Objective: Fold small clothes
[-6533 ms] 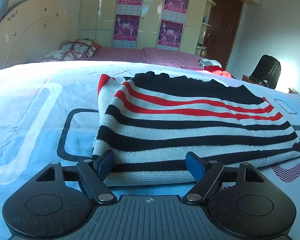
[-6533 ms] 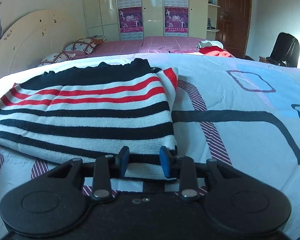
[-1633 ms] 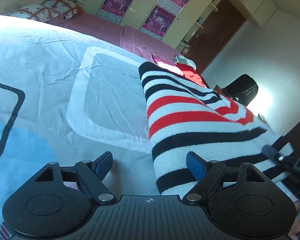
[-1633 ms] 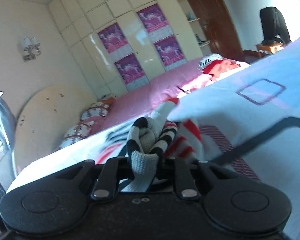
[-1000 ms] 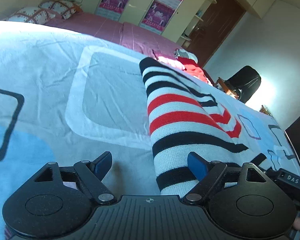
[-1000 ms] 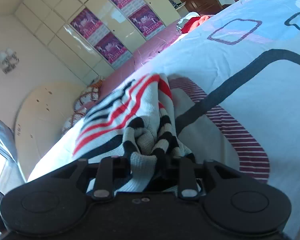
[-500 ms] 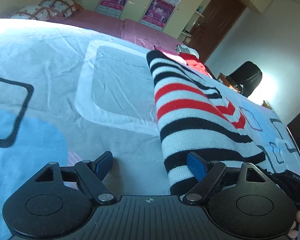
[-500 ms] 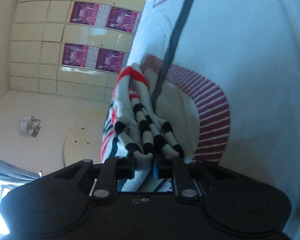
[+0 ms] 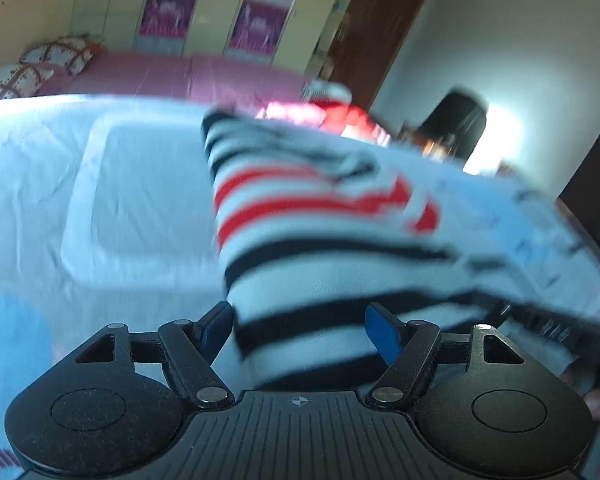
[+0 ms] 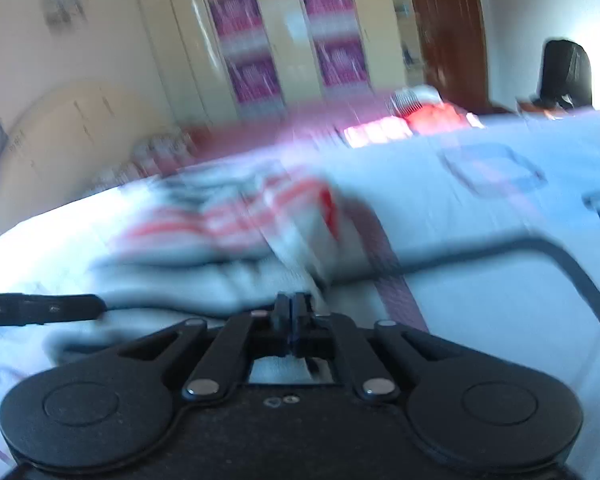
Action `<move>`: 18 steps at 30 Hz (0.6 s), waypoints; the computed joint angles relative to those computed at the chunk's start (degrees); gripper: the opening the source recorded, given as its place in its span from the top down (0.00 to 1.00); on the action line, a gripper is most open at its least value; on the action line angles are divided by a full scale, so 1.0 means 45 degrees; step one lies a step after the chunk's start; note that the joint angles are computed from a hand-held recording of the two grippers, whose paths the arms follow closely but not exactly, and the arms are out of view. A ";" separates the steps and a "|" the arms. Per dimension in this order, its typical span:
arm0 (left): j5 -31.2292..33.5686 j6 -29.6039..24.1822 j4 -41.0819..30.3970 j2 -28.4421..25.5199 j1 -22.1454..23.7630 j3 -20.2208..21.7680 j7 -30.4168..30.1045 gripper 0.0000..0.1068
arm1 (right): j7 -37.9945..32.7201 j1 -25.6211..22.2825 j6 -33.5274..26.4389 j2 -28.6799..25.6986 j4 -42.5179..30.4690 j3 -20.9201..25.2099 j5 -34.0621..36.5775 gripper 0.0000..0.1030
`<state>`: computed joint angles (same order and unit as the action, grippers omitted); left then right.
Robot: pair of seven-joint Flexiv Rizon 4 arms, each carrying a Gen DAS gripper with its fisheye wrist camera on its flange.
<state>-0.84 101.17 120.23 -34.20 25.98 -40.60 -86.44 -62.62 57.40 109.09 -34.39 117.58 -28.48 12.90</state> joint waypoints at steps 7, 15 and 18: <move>0.1298 0.1738 0.1125 -0.0696 0.2278 -0.1683 -0.1447 0.32 | 0.0221 0.0151 -0.0111 0.0433 0.0355 -0.0402 -0.0400 0.92; 0.1756 0.0760 0.0758 -0.0482 0.2197 -0.0852 -0.2423 0.32 | -0.0723 -0.0016 -0.0786 -0.0041 -0.0218 -0.0115 -0.0307 0.80; 0.1441 0.0390 0.0608 -0.0103 0.1996 -0.0685 -0.2080 0.32 | -0.0557 0.0117 -0.1489 0.0082 -0.0296 -0.0350 -0.0608 0.77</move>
